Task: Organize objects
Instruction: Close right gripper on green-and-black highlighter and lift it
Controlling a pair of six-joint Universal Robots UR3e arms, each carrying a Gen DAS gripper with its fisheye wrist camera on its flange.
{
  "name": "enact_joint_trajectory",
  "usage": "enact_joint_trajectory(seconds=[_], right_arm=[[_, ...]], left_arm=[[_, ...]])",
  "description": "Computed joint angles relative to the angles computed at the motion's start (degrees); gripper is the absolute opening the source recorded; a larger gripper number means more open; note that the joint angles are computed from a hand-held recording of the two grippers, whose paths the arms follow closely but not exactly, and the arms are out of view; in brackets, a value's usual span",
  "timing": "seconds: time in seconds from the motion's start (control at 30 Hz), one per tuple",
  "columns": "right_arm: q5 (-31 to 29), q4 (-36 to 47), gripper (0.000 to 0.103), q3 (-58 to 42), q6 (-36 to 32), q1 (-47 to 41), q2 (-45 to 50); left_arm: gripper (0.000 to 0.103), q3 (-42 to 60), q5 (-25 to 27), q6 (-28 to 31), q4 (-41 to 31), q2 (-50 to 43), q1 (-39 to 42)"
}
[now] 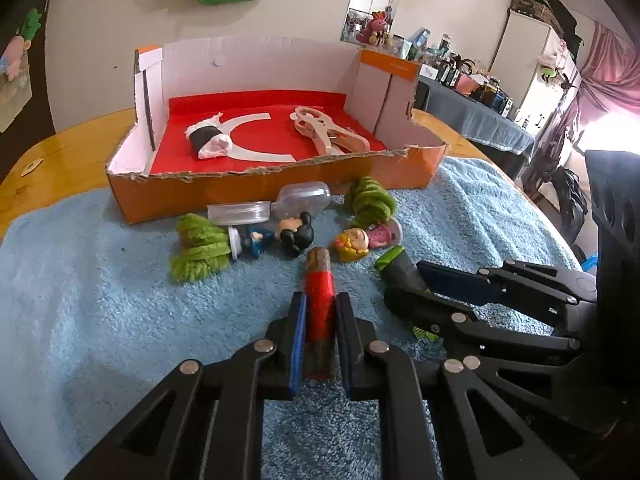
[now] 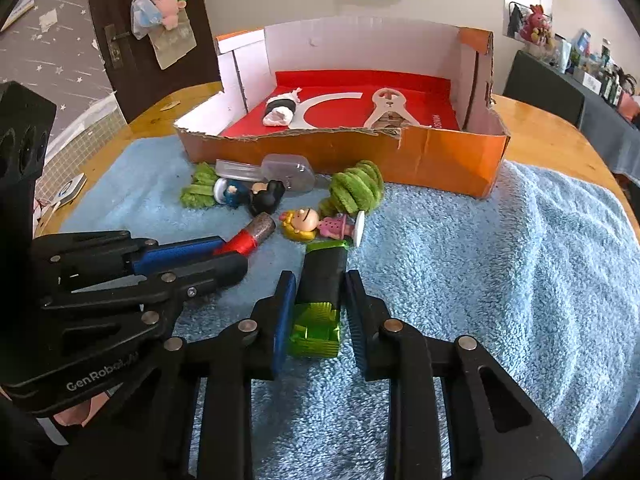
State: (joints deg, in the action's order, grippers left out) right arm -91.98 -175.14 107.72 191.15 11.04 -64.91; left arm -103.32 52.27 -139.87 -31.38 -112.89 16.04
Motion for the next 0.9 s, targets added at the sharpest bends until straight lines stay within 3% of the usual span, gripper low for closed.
enact_joint_trajectory(seconds=[0.23,0.27,0.3,0.43,0.7,0.9], right_arm=[[0.70,-0.90,0.023,0.24,0.19,-0.05,-1.13],[0.69,-0.91,0.014,0.09,0.06,-0.03,-1.22],[1.20,-0.90,0.012,-0.01,0.04,-0.23,-1.35],[0.65,0.99,0.012,-1.80,-0.29,-0.12,-1.28],[2.76,1.45,0.014,-0.92,-0.86,-0.92,-0.69],[2.77,0.14,0.023,0.03,-0.82,-1.28,0.35]], left_arm=[[0.015,-1.53,-1.02,-0.28,1.57,1.97,0.90],[0.015,-1.53,-1.01,-0.56,2.01,2.02,0.89],[0.015,-1.48,-0.96,-0.92,2.42,2.09,0.84],[0.015,-0.76,-0.45,-2.48,3.74,1.78,0.59],[0.015,0.36,0.48,-2.54,1.99,0.11,0.61],[0.015,-0.65,1.16,-2.68,2.82,-0.06,0.39]])
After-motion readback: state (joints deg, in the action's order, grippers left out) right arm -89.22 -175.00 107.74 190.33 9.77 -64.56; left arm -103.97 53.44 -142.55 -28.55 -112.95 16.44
